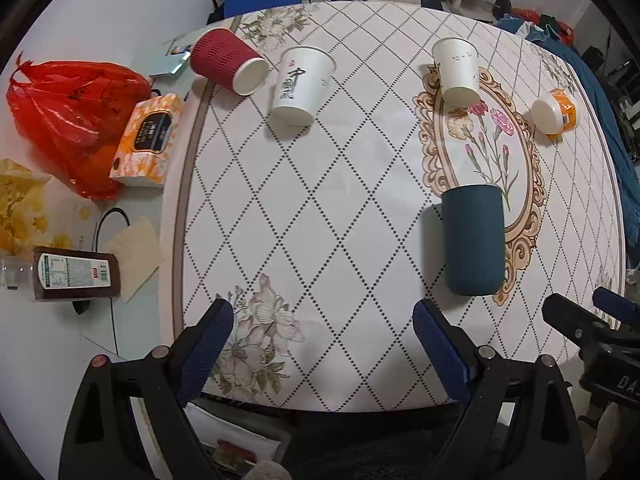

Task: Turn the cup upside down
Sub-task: 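Rotate the mug upside down in the left tool, lowering it, then grasp the inverted green mug with the right tool while the left tool releases it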

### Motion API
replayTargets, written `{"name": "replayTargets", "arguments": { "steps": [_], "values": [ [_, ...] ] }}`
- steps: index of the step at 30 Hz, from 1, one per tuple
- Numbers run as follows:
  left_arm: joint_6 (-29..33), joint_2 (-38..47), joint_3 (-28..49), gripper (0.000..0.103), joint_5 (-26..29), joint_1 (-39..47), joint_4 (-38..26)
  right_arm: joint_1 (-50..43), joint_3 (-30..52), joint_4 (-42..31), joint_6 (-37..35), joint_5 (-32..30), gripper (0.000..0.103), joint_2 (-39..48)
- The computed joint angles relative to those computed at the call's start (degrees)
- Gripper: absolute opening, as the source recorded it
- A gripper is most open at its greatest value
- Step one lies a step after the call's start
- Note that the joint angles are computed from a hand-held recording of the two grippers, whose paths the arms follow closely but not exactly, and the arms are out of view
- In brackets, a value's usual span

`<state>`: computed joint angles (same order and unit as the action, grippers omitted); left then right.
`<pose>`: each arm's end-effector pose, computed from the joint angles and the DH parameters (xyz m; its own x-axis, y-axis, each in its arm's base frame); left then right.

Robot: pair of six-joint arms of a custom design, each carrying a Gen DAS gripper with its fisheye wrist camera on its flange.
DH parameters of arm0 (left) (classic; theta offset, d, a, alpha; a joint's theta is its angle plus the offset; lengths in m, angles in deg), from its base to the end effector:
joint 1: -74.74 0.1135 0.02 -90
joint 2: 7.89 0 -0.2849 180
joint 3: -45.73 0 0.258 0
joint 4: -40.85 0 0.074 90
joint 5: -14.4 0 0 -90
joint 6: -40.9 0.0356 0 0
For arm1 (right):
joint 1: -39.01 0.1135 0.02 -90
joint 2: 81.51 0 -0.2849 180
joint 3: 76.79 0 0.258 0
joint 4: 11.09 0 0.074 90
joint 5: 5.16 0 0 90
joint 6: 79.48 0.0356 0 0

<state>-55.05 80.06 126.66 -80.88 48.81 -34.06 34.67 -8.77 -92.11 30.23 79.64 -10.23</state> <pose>0.2544 -0.1200 0.2583 -0.9296 0.3372 -0.1491 0.3292 0.9412 0.0761 0.1967 -0.0117 0.2597 -0.9117 0.4060 -0.0634 0.3971 0.9101 0.1185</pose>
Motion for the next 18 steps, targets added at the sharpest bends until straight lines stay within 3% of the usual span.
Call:
{"name": "replayTargets", "arguments": {
  "steps": [4,8,12,14,16,18],
  "values": [
    [0.03,-1.21,-1.76,0.095,-1.25,1.49,0.41,4.61,3.3,-2.8,-2.83,2.22,0.103,0.88],
    [-2.0,-1.33,-4.8,0.097,-3.59,2.76,3.25,13.08,8.2,-4.23,-18.51,13.49,0.103,2.19],
    [-6.19,0.54,-7.02,0.097,-2.69,4.11,4.39,21.42,6.89,0.78,-46.72,25.63,0.103,2.15],
    [-8.91,1.84,-8.47,0.097,-3.49,3.64,5.06,25.07,2.14,6.77,-64.91,31.0,0.103,0.13],
    [-11.9,2.85,-9.61,0.097,-3.27,3.43,5.62,27.37,-4.33,14.66,-84.79,33.68,0.103,-3.24],
    [-14.5,3.63,-10.52,0.097,-2.65,3.29,6.24,27.35,-9.23,20.58,-100.83,32.46,0.103,-6.27]
  ]
}}
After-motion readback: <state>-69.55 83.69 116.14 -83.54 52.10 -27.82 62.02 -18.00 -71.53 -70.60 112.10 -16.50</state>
